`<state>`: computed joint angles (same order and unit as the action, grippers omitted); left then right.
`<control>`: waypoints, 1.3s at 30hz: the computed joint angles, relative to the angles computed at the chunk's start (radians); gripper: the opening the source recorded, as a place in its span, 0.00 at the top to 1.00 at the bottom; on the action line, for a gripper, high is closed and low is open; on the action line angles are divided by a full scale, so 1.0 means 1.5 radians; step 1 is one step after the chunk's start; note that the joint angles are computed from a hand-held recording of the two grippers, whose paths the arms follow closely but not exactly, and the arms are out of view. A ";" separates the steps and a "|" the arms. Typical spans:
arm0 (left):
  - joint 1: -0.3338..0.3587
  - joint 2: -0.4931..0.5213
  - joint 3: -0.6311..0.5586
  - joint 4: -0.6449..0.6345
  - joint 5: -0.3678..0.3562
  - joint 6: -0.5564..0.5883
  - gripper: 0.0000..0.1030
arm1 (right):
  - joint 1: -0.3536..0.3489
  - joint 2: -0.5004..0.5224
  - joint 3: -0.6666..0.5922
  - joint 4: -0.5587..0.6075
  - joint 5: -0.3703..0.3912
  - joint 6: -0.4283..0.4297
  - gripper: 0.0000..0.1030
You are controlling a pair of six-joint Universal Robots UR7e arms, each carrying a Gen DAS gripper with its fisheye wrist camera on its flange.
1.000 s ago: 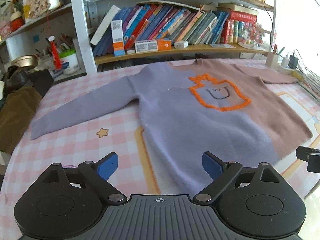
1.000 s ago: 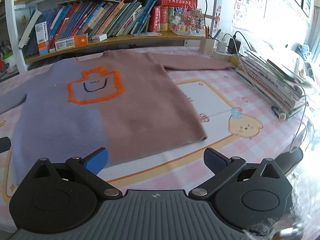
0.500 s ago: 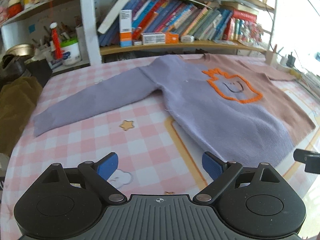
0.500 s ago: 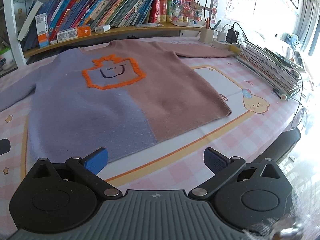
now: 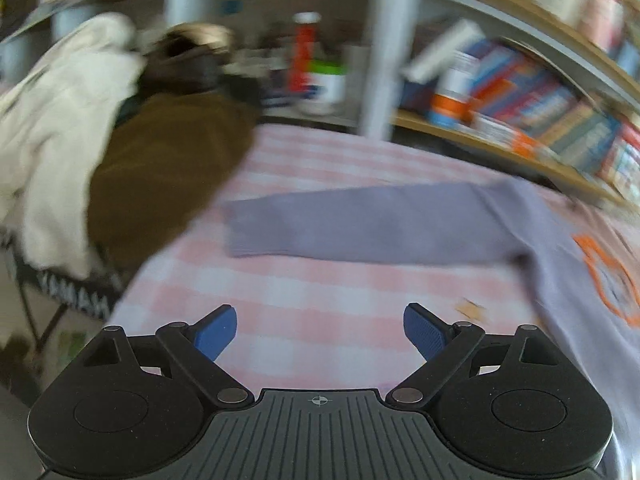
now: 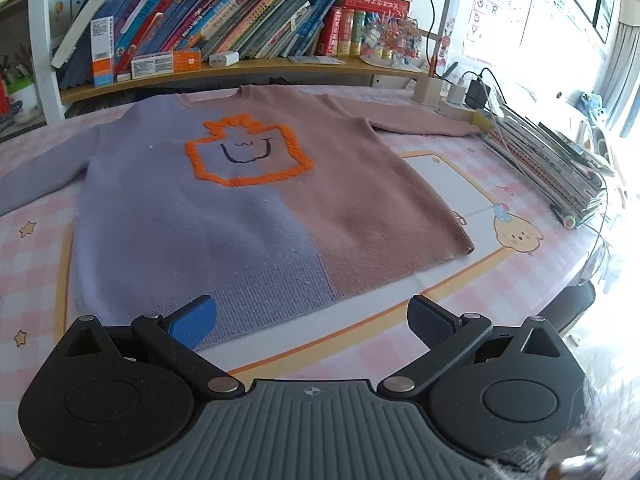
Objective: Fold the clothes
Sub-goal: 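Move the left gripper to the lavender sleeve cuff and pinch it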
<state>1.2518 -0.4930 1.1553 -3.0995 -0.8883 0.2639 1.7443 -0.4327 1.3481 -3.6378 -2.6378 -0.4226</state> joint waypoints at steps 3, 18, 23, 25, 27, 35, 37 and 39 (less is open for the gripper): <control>0.017 0.010 -0.032 0.002 -0.009 -0.044 0.19 | 0.001 0.001 -0.002 0.000 -0.009 -0.007 0.00; 0.053 0.123 -0.254 0.087 -0.091 -0.219 0.76 | -0.002 -0.006 0.002 -0.027 -0.071 -0.030 0.00; 0.048 0.166 -0.328 0.123 -0.102 -0.233 0.76 | -0.004 -0.010 0.005 -0.019 -0.080 -0.019 0.00; 0.041 0.169 -0.326 0.084 -0.075 -0.212 0.76 | -0.004 -0.011 0.007 -0.009 -0.080 -0.013 0.00; 0.039 0.175 -0.332 0.052 -0.043 -0.185 0.75 | -0.004 -0.012 0.009 -0.003 -0.080 -0.009 0.00; 0.049 0.191 -0.377 0.089 -0.013 -0.181 0.75 | -0.006 -0.014 0.008 0.015 -0.087 0.013 0.00; 0.051 0.190 -0.375 0.105 -0.051 -0.211 0.74 | -0.006 -0.013 0.005 0.017 -0.086 0.009 0.00; 0.053 0.191 -0.375 0.116 -0.088 -0.241 0.74 | -0.005 -0.011 0.003 0.015 -0.085 0.002 0.00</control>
<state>1.3312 -0.2069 0.5929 -2.9254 -1.0208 -0.0970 1.7370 -0.4490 1.3520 -3.6160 -2.7660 -0.4198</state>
